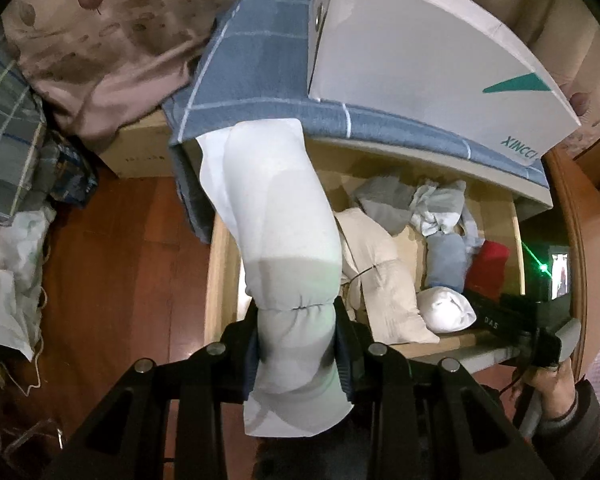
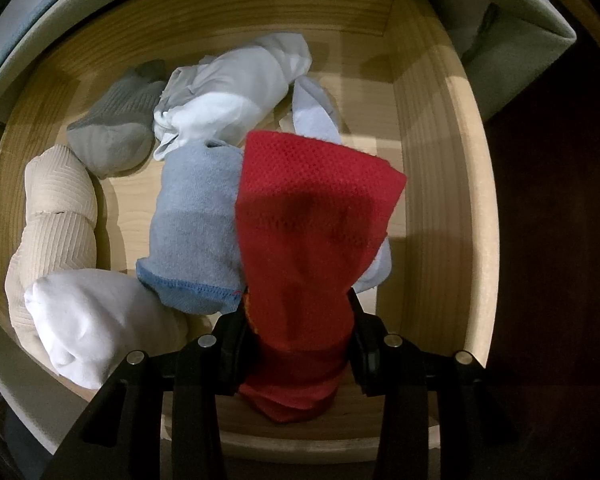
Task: Take underwear out of drawer
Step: 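Carry the white-grey roll with the left tool into the white box and release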
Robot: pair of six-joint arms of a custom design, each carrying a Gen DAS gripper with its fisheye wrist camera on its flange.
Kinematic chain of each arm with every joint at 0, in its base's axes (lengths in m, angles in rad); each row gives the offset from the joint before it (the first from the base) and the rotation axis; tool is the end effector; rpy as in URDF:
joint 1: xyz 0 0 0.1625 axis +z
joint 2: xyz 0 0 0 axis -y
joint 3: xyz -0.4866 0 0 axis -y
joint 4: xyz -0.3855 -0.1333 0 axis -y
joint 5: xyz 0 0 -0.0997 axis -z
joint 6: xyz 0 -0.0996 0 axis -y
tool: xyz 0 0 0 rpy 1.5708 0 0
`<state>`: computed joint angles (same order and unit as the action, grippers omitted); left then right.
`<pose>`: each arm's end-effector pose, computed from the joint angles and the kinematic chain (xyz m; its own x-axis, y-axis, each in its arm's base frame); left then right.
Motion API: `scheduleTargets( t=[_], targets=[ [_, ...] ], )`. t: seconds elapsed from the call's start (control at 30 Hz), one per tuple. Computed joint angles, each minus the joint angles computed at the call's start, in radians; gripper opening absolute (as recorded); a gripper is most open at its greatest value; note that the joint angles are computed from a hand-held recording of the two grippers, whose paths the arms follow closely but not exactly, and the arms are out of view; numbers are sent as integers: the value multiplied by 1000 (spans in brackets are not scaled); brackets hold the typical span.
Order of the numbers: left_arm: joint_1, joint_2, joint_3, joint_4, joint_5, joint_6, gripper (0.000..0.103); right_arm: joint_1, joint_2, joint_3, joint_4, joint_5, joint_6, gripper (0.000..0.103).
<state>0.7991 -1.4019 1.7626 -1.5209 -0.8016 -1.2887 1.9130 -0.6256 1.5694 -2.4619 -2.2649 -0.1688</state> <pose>-0.2072 -0.5035 0.4007 -0.7036 -0.4363 -0.5609 -0.1306 0.8553 -0.5014 0.3059 -0.6513 0.0536 -0.6463 -0.4436 0.6209 -0.4501 0.8787 0.1592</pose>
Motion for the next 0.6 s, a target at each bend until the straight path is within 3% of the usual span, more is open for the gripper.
scheduleTargets(
  t=[0.13,0.33,0.6],
  targets=[
    [-33,-7,-20,40,33,-24,32,3,-2,3,-10,-9,-6,37],
    [-86,-7,-86,131,138,-60,32,20,2,19,-58,-35,-20,36],
    [-125,48,-224,202,301,31,32,29,1,33,-91,-45,-27,35]
  ],
)
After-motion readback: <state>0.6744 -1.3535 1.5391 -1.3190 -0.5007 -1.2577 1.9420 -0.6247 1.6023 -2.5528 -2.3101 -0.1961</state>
